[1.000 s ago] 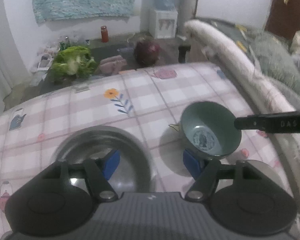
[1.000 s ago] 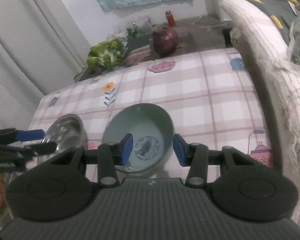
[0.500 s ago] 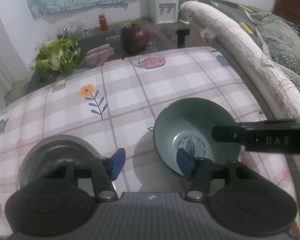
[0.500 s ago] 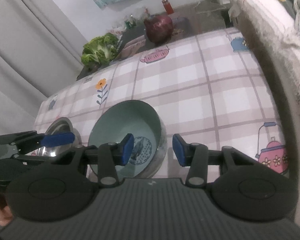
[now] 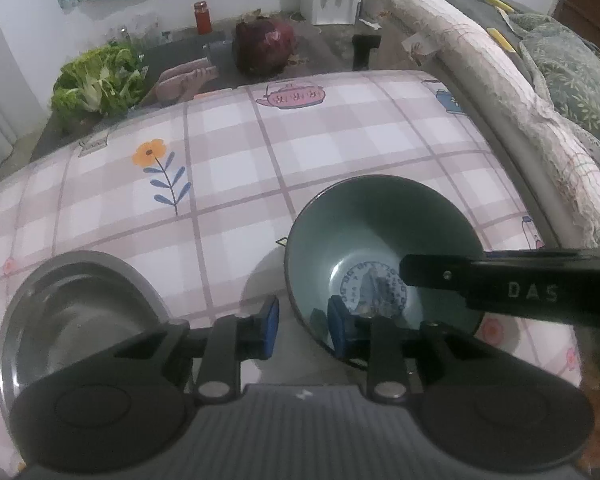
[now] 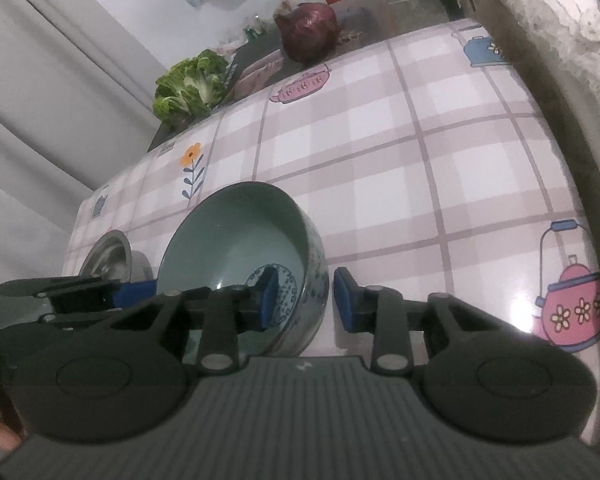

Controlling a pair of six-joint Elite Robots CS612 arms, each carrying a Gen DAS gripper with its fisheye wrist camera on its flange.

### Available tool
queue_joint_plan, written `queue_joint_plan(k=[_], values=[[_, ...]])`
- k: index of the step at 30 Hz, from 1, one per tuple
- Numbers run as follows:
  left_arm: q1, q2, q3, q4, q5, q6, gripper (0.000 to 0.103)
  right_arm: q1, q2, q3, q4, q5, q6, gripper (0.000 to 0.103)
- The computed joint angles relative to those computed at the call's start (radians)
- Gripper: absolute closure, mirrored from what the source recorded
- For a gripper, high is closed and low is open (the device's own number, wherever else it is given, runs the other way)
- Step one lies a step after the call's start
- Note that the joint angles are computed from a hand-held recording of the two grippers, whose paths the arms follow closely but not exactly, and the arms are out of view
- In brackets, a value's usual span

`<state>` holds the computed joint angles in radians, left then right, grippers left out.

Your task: Organize plates and bowls

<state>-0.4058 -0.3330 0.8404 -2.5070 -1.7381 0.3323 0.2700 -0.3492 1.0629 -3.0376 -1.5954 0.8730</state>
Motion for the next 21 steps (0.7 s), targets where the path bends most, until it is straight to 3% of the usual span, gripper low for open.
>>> queue_joint_plan(k=[6, 21], values=[[0.0, 0.013, -0.023, 0.023, -0.01, -0.024, 0.083, 0.001, 0.011, -0.016, 0.003, -0.003, -0.004, 0.079], [0.003, 0.011, -0.024, 0.034, -0.021, -0.047, 0.084, 0.002, 0.01, -0.02, 0.017, -0.016, -0.006, 0.083]])
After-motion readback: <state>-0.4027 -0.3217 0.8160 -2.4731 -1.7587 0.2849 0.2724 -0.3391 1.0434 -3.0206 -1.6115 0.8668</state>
